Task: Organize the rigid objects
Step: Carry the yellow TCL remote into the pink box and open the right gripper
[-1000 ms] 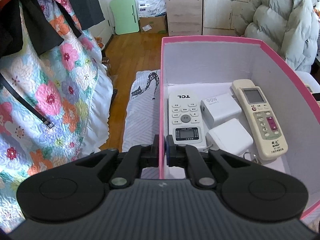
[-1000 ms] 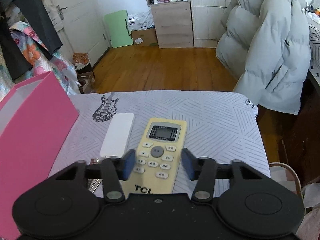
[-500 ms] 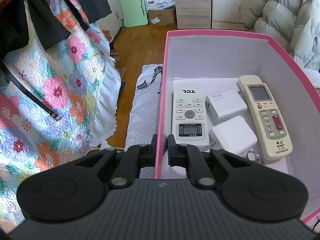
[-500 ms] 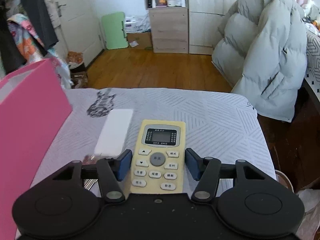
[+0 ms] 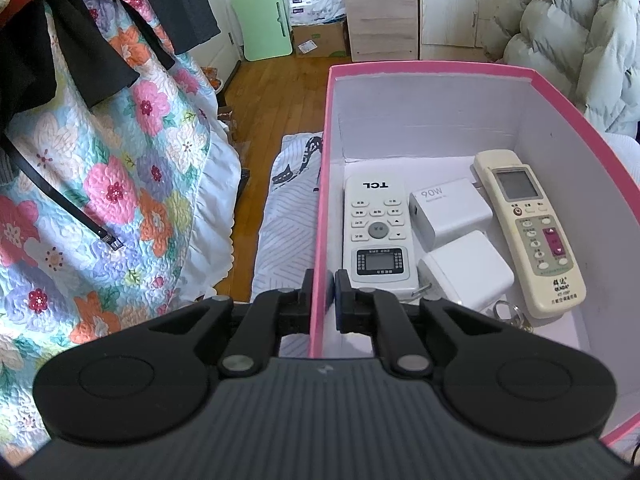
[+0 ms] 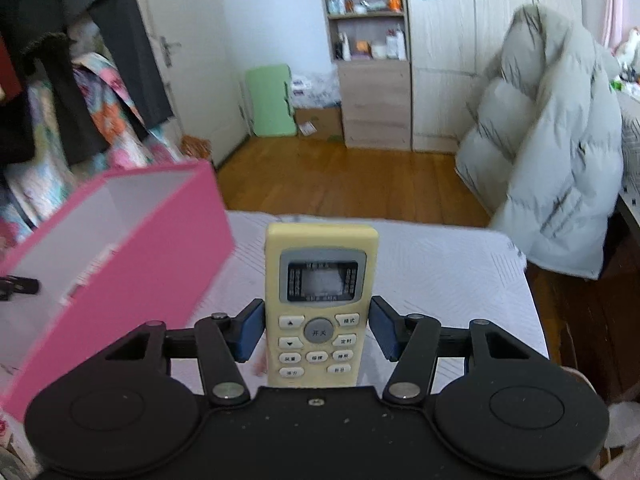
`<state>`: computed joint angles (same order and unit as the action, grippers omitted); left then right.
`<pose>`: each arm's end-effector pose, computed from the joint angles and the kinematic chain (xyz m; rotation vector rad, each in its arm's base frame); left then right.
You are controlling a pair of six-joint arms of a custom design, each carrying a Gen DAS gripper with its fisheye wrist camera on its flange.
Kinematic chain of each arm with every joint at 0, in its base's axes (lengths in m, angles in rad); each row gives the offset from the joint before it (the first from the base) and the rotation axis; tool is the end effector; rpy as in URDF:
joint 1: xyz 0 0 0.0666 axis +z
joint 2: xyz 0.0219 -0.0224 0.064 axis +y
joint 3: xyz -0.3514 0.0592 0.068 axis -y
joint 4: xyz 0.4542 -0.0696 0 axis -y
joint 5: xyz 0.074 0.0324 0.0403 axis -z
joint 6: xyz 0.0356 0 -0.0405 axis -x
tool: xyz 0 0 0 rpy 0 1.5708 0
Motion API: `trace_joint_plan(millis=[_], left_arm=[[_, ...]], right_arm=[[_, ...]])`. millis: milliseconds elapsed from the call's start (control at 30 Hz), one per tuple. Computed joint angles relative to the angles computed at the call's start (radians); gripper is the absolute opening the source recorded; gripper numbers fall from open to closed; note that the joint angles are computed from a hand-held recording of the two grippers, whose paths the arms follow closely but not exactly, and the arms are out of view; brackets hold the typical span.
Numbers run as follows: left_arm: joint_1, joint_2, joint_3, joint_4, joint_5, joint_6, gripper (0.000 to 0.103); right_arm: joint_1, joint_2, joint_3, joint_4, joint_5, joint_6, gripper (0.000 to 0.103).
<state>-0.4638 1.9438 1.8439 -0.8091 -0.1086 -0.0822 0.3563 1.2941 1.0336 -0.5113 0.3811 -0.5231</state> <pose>0.6565 -0.3245 0.3013 0.6221 2.3930 -0.0291 0.4797 0.1640 0.2954 0.3729 2.2442 0.0117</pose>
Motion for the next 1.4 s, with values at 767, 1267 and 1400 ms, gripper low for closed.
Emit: trace_joint_plan(millis=[767, 1267, 1400], left_arm=[[0.006, -0.019, -0.029, 0.038, 0.010, -0.037, 0.007], [0.000, -0.023, -0.041, 0.060, -0.002, -0.056, 0.007], [-0.003, -0.028, -0.049, 0.067, -0.011, -0.045, 0.008]], right_arm=[[0.139, 0.117, 0.339, -0.138, -0.244, 0.368, 0.061], [0.178, 0.397, 0.559, -0.356, -0.203, 0.353, 0.061], [0.168, 0.379, 0.533, -0.301, -0.220, 0.289, 0.061]])
